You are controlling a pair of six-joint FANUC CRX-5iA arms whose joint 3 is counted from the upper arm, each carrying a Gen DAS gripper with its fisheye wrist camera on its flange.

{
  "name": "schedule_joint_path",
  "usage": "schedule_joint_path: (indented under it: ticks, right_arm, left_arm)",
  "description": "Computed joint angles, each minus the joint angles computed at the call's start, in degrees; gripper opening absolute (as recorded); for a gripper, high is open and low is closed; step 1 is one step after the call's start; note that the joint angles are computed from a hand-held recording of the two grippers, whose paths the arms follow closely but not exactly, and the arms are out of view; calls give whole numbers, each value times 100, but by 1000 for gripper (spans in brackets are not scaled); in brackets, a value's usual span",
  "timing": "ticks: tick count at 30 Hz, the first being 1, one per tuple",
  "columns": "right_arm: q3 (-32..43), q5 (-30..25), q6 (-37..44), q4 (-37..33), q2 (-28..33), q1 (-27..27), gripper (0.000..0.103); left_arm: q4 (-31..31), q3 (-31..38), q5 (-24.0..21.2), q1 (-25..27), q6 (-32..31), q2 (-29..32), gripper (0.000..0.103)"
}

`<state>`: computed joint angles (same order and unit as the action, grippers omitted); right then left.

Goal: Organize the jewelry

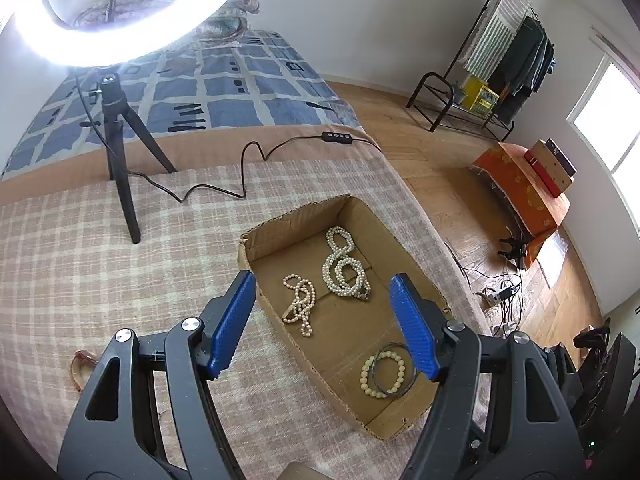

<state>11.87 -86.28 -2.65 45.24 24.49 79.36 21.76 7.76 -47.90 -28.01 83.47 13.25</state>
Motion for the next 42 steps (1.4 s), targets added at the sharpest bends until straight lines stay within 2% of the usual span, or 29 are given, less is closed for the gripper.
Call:
schedule_joint_path:
  ticks: [6,8,13,17,23,31,34,38,42]
  right_arm:
    - [160,-61,-60,185,57,108,102]
    - [233,-88,-96,279,93,161,102]
    - [329,-25,-296,591,144,309,102]
    - [579,-130,-353,827,336,396,102]
    - [769,134,-273,1088,515,508,102]
    - [851,1321,977,866,639,608,99]
    - [1047,1586,1697,474,766,624,93]
    - [1252,1898,2511,-231,875,575,78]
    - [1459,2037,3154,-942,985,496,71]
  left_arm:
    - [-68,-285,-6,159,-155,-460,72]
    - [-3,-448,-25,265,-277,-659,77]
    - [-124,-894,67,561,-569,-1295,78]
    - [93,-1316,64,898,-893,-1768,78]
    - [365,-2040,10,1441,-1431,-2505,78]
    - [457,-2895,-308,2013,-1958,-3193,78]
    - [585,-3175,-493,2214,-2138,-3314,78]
    - [896,-3580,-684,2432,-2529,-3477,78]
    - [1013,-3850,-838,2530,-2693,-3563,78]
